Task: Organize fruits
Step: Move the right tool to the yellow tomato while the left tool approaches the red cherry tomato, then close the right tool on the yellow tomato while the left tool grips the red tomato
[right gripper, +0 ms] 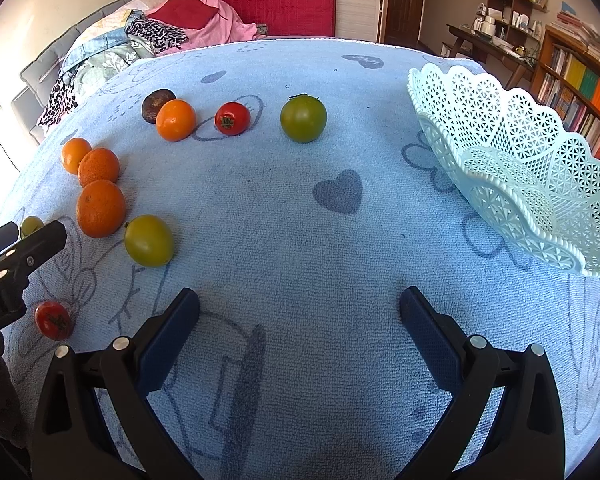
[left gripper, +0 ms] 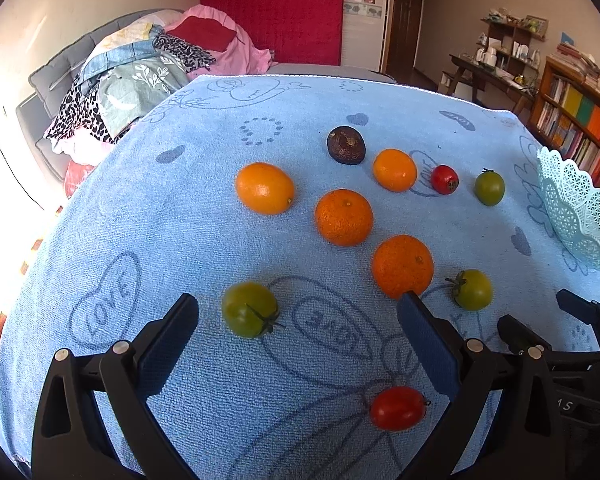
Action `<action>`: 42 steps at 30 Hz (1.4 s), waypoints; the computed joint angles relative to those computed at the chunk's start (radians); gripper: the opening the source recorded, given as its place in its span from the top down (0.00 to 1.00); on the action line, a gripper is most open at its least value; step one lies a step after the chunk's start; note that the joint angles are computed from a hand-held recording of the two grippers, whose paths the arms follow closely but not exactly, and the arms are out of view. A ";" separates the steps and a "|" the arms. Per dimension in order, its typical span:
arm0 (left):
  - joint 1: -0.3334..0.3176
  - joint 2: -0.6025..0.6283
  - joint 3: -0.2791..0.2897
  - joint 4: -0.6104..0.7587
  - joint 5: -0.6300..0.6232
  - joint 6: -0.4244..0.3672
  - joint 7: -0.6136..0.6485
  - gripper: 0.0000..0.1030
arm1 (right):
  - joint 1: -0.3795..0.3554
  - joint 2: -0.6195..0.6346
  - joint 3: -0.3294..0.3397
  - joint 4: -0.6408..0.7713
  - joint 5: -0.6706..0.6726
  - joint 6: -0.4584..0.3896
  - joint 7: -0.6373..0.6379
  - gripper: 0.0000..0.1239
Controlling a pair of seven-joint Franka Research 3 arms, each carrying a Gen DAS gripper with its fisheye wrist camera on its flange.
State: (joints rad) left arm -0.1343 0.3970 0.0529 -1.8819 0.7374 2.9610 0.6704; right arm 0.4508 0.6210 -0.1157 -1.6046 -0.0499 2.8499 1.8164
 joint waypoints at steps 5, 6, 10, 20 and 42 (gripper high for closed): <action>0.018 -0.026 -0.013 -0.036 -0.021 0.019 0.021 0.05 | -0.001 0.004 0.001 0.009 -0.001 -0.010 -0.004 0.18; 0.019 -0.032 -0.012 -0.046 -0.022 0.026 0.022 0.05 | -0.001 0.005 0.001 0.009 -0.001 -0.009 -0.004 0.18; 0.017 -0.058 -0.005 -0.082 -0.009 0.055 0.028 0.05 | 0.001 0.005 0.000 0.007 -0.003 -0.002 -0.002 0.18; 0.037 -0.111 -0.023 -0.167 -0.021 0.086 0.084 0.05 | -0.058 -0.012 0.079 -0.006 0.066 0.017 -0.096 0.18; 0.045 -0.129 -0.041 -0.203 -0.064 0.084 0.159 0.05 | -0.048 0.123 0.130 0.228 0.162 -0.059 -0.285 0.49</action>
State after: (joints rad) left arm -0.0888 0.2683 0.0114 -2.0851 0.6735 3.0452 0.8299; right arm 0.4025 0.7439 0.0141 -1.3761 0.1119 2.7904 1.5312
